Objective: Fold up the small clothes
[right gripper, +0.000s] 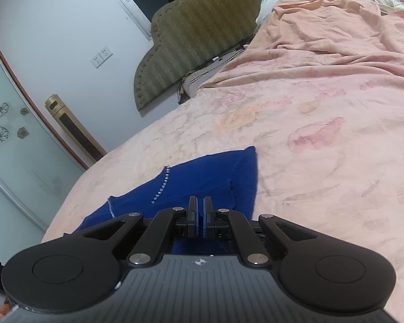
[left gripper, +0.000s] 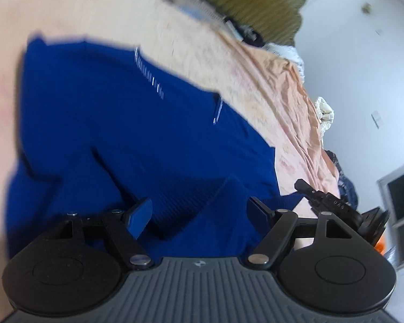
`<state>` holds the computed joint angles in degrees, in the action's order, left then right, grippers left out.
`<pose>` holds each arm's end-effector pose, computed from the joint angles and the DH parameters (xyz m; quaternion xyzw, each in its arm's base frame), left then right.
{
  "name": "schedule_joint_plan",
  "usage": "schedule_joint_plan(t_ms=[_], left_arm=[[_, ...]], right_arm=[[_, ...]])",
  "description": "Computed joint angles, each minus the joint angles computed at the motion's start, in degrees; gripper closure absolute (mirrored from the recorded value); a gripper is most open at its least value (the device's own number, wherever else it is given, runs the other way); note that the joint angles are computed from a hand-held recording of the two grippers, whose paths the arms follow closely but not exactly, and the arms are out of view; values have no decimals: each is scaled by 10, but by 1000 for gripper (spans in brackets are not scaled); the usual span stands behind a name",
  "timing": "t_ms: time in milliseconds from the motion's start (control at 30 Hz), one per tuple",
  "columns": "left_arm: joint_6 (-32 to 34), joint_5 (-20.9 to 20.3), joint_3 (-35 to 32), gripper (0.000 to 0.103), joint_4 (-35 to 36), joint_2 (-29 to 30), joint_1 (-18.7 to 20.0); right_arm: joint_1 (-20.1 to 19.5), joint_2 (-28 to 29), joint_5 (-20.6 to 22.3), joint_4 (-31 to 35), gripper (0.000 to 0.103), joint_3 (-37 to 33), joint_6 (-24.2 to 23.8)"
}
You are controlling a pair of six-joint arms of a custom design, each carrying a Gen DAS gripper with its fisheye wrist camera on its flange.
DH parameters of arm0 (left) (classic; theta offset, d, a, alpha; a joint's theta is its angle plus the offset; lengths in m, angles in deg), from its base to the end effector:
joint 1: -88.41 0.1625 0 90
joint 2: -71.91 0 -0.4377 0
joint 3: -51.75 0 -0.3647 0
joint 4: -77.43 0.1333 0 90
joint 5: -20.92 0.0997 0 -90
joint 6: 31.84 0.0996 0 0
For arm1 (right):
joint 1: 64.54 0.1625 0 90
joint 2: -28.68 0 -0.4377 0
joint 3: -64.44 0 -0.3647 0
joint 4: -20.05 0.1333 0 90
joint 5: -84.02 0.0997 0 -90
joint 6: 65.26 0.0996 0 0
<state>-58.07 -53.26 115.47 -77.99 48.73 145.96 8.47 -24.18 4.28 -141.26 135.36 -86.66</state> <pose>-0.2994 -0.7699 0.0528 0.0229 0.9674 -0.2518 0.0126 -0.0745 -0.7606 0.4196 0.0743 -0.8882 0.4478 0.0713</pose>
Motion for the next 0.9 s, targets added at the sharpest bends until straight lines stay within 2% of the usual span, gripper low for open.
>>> schedule_joint_plan(t_ms=[133,233,267,300,333,367,400,467,533,600,733,767,800,900], left_arm=[[-75,-31,-21,26,-19,25,17],[-125,-56,-25,27,-69,38,29],[-135,-67,-24,29,-89,41,33],[-143,-69,-22,53,-99,42,36],[-150,-73,-23,68,-104,44,38],[-151,-75,-25,80,-99,44,39],[-154,-70,-25,84,-100,45,39],[-153,-63,-19,92,-107,45,38],[-147,-51,-15,93,-115,45,34],[-143,-41,-3,95,-129,41,31],[-140,-25,10,95,-162,37,27],[-138,-24,11,95,-168,37,27],[-138,-25,10,95,-167,37,28],[-158,-43,9,95,-150,36,32]], right_arm=[[-6,5,-5,4,96,-7,9],[-12,11,-1,16,95,-18,20],[-15,14,5,25,92,-23,27],[-18,16,9,32,86,-28,34],[-21,18,13,38,84,-31,42],[-25,20,24,45,76,-35,52],[-31,21,40,53,60,-38,69],[-42,22,72,58,43,-37,96],[-47,22,92,58,42,-34,109],[-44,21,85,49,42,-28,111],[-34,10,79,-4,41,1,74],[-33,6,86,-14,38,7,66],[-33,5,95,-14,30,9,62],[-32,4,114,13,14,3,45]])
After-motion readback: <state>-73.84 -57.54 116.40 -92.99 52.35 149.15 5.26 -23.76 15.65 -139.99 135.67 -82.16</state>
